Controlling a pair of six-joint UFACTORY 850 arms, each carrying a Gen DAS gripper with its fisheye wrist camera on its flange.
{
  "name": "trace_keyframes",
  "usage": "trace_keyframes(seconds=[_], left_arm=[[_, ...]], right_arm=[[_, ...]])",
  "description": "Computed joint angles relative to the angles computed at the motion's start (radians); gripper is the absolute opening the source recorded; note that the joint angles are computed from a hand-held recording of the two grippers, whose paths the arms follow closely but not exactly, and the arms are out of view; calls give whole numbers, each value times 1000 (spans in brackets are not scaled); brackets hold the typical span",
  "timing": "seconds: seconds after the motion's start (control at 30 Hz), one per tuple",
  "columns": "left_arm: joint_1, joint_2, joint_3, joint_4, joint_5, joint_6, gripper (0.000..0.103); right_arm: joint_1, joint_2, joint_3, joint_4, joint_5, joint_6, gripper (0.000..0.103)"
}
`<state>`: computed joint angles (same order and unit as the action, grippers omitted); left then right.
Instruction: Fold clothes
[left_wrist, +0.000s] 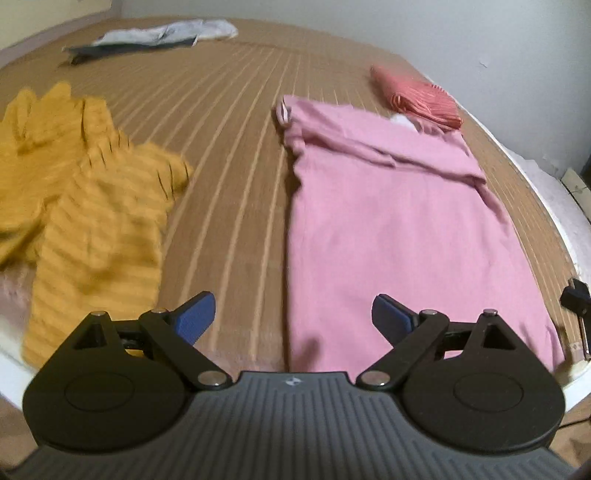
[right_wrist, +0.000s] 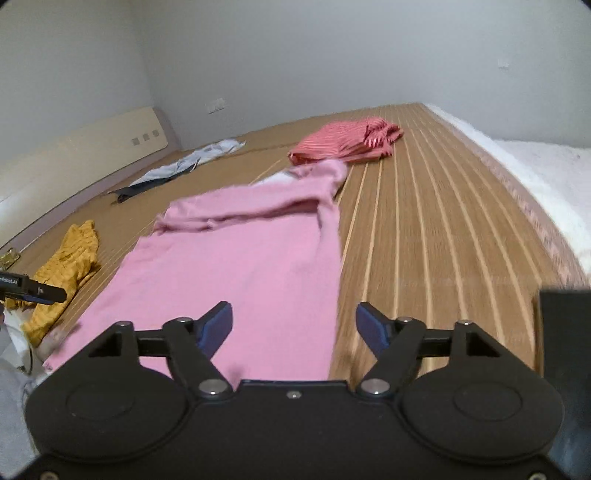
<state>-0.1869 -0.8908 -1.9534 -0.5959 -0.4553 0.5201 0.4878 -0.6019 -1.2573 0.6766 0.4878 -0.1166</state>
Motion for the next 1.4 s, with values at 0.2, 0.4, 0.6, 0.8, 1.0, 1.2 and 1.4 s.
trace_keyframes(seconds=[0.2, 0.4, 0.6, 0.8, 1.0, 1.2, 1.4], left_arm=[[-23, 35, 54, 181, 43, -170, 95], [-43, -3, -10, 345, 6, -263, 95], [-55, -28, -47, 460, -17, -324, 95], [-57, -60, -95, 472, -58, -292, 95], [-38, -116, -175, 323, -141, -144, 95], [-25, -77, -91, 70, -107, 23, 99], [-57, 13, 85, 13, 31, 136, 101]], right_arm=[[12, 6, 22, -68, -13, 87, 81], [23, 10, 31, -28, -20, 87, 82], [20, -3, 21, -64, -28, 166, 83], [27, -26, -10, 11, -44, 93, 87], [20, -24, -1, -74, -42, 187, 100], [36, -15, 24, 5, 13, 90, 101], [40, -9, 45, -24, 30, 121, 100]])
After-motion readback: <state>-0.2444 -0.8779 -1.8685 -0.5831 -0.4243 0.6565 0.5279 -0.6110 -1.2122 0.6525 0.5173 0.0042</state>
